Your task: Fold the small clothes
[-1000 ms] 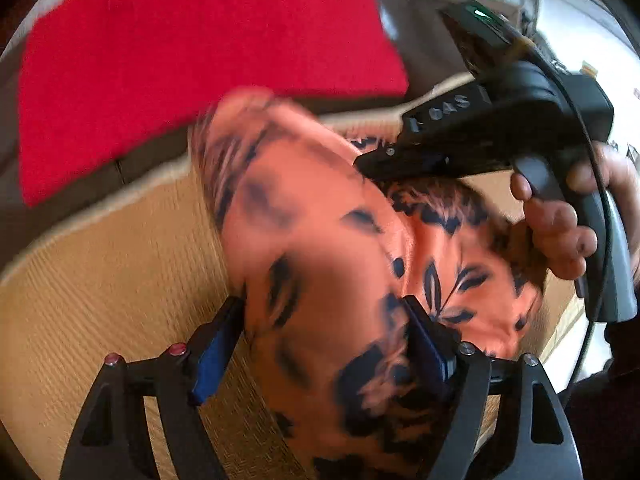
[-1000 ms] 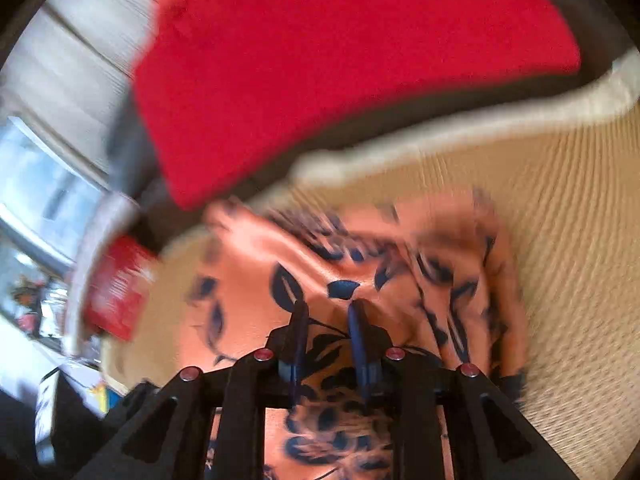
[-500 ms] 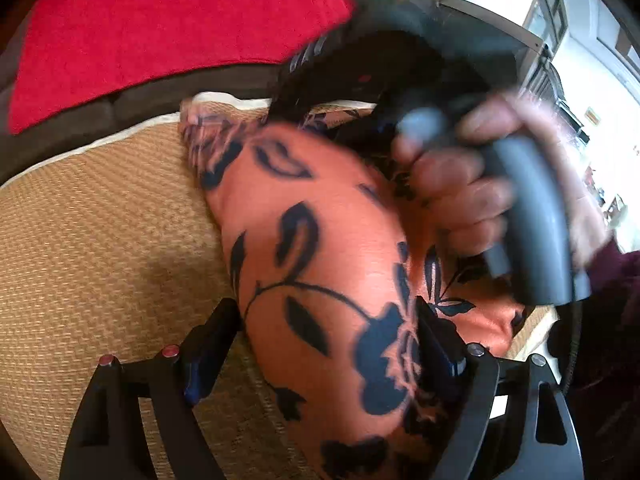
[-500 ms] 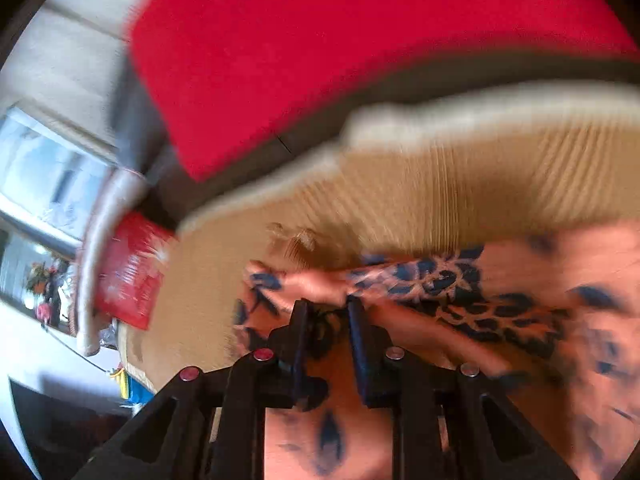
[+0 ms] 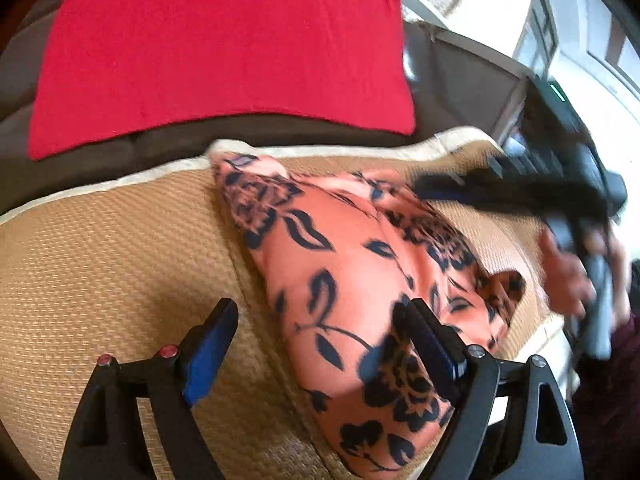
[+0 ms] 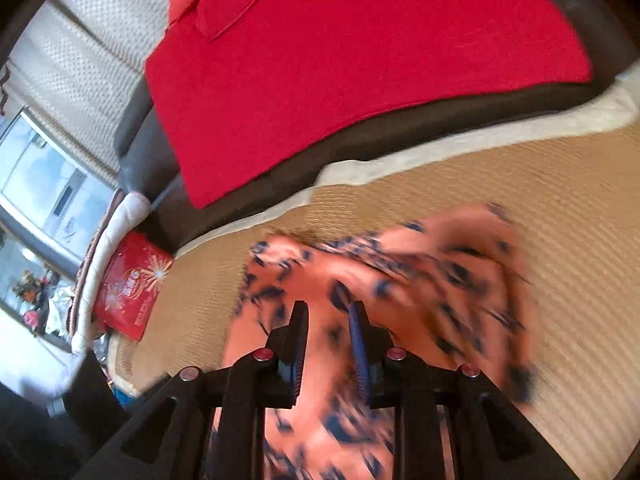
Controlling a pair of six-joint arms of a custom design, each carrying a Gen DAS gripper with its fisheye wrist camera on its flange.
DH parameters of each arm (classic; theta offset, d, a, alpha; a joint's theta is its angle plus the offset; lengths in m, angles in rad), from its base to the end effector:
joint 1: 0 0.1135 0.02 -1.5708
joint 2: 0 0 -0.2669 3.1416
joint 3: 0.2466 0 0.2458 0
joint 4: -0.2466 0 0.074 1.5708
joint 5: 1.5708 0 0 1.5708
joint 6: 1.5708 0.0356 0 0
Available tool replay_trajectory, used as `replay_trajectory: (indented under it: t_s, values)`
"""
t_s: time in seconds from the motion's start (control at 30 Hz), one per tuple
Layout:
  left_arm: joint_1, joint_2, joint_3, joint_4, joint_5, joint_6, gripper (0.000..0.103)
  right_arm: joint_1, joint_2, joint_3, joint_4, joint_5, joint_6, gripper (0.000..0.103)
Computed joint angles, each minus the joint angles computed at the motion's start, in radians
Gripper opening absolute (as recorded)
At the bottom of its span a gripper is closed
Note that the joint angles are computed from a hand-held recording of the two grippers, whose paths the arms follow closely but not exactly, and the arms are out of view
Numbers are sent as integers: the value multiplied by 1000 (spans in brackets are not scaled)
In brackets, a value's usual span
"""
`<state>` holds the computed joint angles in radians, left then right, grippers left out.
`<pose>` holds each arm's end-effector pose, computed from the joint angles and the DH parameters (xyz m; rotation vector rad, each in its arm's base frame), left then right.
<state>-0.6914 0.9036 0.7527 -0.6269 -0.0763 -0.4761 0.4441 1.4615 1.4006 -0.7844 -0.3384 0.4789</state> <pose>0.1385 -0.1111 0.2698 0.2195 2.3878 -0.4769 0.2693 0.1412 0.3437 -0.1194 2.5206 0.8108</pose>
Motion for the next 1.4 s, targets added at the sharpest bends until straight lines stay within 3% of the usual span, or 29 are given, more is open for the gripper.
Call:
replay_trajectory:
  t_s: [0.07, 0.3, 0.5, 0.67, 0.77, 0.83, 0.93, 1.03, 1.1, 1.27, 1.4]
  values:
    - [96, 40, 6, 18, 47, 47, 87, -10, -71, -77, -10, 30, 11, 24]
    - [126, 95, -86, 49, 49, 38, 98, 52, -212, -322, 15, 74, 28, 24]
    - [117, 100, -63, 37, 34, 28, 98, 91, -152, -189, -61, 109, 46, 25]
    - [157, 91, -67, 34, 68, 68, 98, 130, -15, -49, 15, 40, 26, 25]
    - [75, 51, 15, -93, 13, 3, 98, 137, 103, -15, 113, -5, 76, 25]
    - [83, 39, 11, -102, -10, 13, 98, 144, 172, -9, 157, -20, 97, 24]
    - [172, 26, 8, -107, 99, 55, 98, 127, 204, -22, 210, -67, 118, 24]
    - [257, 6, 15, -122, 217, 75, 97, 124, 147, -53, 213, -52, 121, 24]
    - [273, -21, 21, -125, 229, 78, 97, 131, 66, -91, 198, 12, 105, 26]
    - [279, -54, 33, -145, 219, 97, 97, 79, -99, -190, 154, 46, 104, 26]
    - [179, 0, 13, -131, 91, 73, 101, 46, -58, -215, 103, 9, 92, 24]
